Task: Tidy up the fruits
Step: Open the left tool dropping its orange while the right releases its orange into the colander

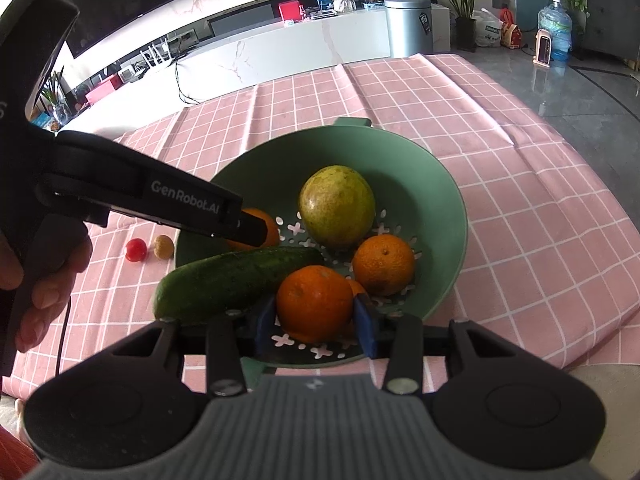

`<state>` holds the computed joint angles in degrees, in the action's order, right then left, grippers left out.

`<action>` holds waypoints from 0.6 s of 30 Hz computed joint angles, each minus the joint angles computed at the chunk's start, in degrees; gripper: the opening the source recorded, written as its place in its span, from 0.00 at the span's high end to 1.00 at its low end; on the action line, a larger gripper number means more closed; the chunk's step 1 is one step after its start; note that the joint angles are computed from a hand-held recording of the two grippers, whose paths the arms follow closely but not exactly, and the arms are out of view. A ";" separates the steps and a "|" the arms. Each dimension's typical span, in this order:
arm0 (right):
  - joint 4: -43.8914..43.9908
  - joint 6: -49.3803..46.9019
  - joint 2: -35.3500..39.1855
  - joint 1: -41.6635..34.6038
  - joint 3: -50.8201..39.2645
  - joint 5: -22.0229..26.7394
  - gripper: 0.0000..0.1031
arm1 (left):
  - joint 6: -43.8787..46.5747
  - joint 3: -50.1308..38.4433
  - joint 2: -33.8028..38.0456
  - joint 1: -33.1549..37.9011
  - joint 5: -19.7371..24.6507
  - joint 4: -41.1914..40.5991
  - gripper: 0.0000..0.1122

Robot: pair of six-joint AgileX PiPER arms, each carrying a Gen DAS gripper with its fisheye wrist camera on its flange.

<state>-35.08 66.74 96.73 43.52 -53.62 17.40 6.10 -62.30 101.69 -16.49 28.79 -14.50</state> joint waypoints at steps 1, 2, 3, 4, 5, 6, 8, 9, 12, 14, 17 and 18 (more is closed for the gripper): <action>-0.45 0.53 -0.09 0.12 0.05 0.12 0.61 | 0.21 0.56 -0.48 0.07 -0.54 -0.43 0.56; -0.67 0.79 -0.20 0.14 0.10 0.22 0.61 | 0.69 1.25 -1.07 0.18 -1.18 -1.00 0.55; -1.85 2.15 -0.44 0.18 0.42 -0.01 0.59 | 1.56 1.99 -1.87 0.31 -1.54 -1.91 0.55; -3.76 4.42 -0.84 0.27 0.84 -0.13 0.54 | 2.56 2.60 -2.56 0.54 -1.72 -2.92 0.55; -6.27 7.30 -1.24 0.52 1.24 -0.07 0.51 | 3.61 3.39 -3.55 0.77 -1.95 -4.07 0.55; -8.50 10.02 -1.68 0.70 1.72 -0.15 0.47 | 4.95 4.28 -4.61 1.04 -2.31 -5.32 0.54; -13.78 16.49 -2.55 1.60 2.42 0.92 0.46 | 6.13 6.11 -6.85 1.36 -3.25 -6.30 0.53; -16.14 19.36 -2.97 2.16 2.65 1.73 0.46 | 6.28 7.20 -8.18 1.42 -4.00 -6.28 0.53; -24.20 30.03 -4.46 4.46 3.72 4.46 0.44 | 7.54 10.67 -12.42 1.64 -6.07 -6.32 0.49; -28.12 36.15 -5.43 6.07 4.44 5.89 0.44 | 8.66 12.77 -15.12 2.17 -6.65 -6.69 0.49; -29.96 40.18 -5.76 9.39 3.80 9.76 0.44 | 10.73 16.17 -19.24 3.50 -7.58 -8.09 0.49; -30.29 40.65 -5.64 10.76 3.27 11.56 0.44 | 11.53 17.37 -20.71 4.07 -7.85 -8.55 0.49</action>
